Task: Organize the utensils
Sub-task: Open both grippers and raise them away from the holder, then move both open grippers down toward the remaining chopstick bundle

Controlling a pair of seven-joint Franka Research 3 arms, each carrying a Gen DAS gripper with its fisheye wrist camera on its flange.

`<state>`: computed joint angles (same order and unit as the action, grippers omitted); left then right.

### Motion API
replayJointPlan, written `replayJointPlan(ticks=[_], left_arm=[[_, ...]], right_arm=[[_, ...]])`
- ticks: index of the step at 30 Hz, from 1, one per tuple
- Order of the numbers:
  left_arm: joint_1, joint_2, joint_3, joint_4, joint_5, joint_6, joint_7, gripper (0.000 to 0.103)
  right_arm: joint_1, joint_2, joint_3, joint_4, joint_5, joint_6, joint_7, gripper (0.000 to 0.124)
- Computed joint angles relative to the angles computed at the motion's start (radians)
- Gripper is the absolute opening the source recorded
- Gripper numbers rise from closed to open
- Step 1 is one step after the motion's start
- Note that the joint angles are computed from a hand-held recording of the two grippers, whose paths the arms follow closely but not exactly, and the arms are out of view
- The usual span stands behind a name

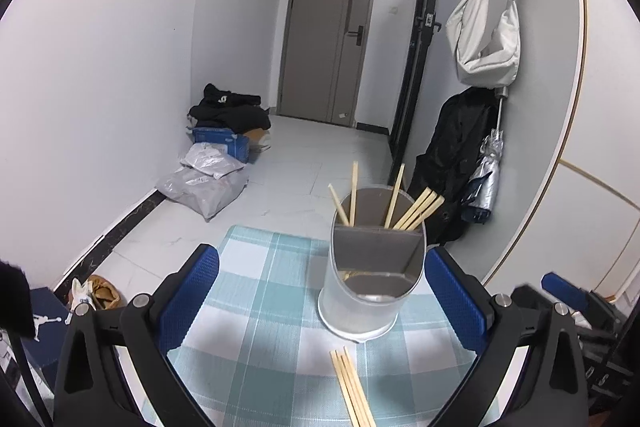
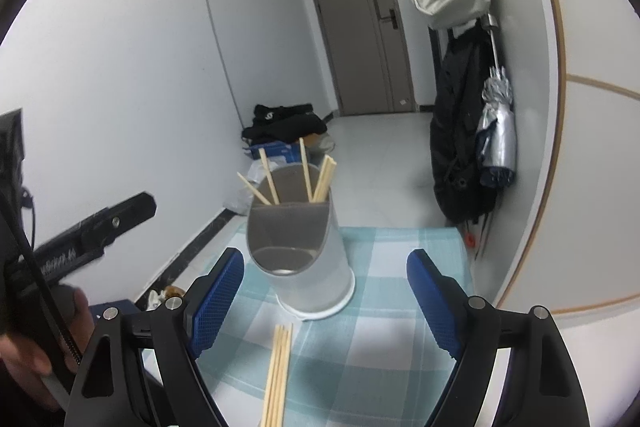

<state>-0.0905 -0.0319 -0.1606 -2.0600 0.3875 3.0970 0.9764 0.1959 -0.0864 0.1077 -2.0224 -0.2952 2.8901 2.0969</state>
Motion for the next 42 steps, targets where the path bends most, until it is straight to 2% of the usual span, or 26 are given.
replayJointPlan(ticks=[6,13,16,19,23,26,29,33,35,37,42], left_arm=[[-0.005,0.021,0.0,-0.008,-0.002,-0.024,-0.004,0.101],[-0.007,0.046,0.004,-0.033,-0.076,-0.012,0.074,0.101],[-0.005,0.064,0.007,-0.027,-0.071,-0.039,0.077,0.101],[0.008,0.077,-0.013,-0.016,-0.218,-0.071,0.199,0.101],[0.004,0.09,0.012,0.002,-0.161,-0.096,0.138,0.101],[0.016,0.104,0.003,0.023,-0.212,-0.125,0.171,0.101],[0.033,0.114,-0.018,0.041,-0.323,-0.161,0.254,0.101],[0.058,0.127,-0.047,0.065,-0.513,-0.216,0.389,0.101],[0.051,0.128,-0.036,0.067,-0.513,-0.224,0.384,0.101],[0.047,0.132,-0.027,0.074,-0.5,-0.233,0.376,0.101],[0.047,0.135,-0.02,0.085,-0.503,-0.253,0.367,0.101]], right_arm=[[0.002,0.017,-0.002,-0.003,-0.041,-0.008,0.048,0.084],[0.024,0.042,-0.012,-0.02,-0.009,-0.024,-0.035,0.084],[0.039,0.06,-0.02,-0.013,0.032,-0.043,-0.077,0.084],[0.055,0.084,-0.028,0.0,0.119,-0.077,-0.153,0.084],[0.071,0.118,-0.035,0.029,0.202,-0.131,-0.219,0.084],[0.083,0.157,-0.041,0.067,0.234,-0.186,-0.246,0.084],[0.1,0.205,-0.047,0.116,0.233,-0.255,-0.27,0.082],[0.119,0.262,-0.053,0.175,0.239,-0.325,-0.306,0.074],[0.13,0.295,-0.059,0.213,0.239,-0.373,-0.305,0.068],[0.137,0.323,-0.065,0.249,0.245,-0.418,-0.304,0.056],[0.136,0.366,-0.061,0.303,0.307,-0.486,-0.329,0.041]])
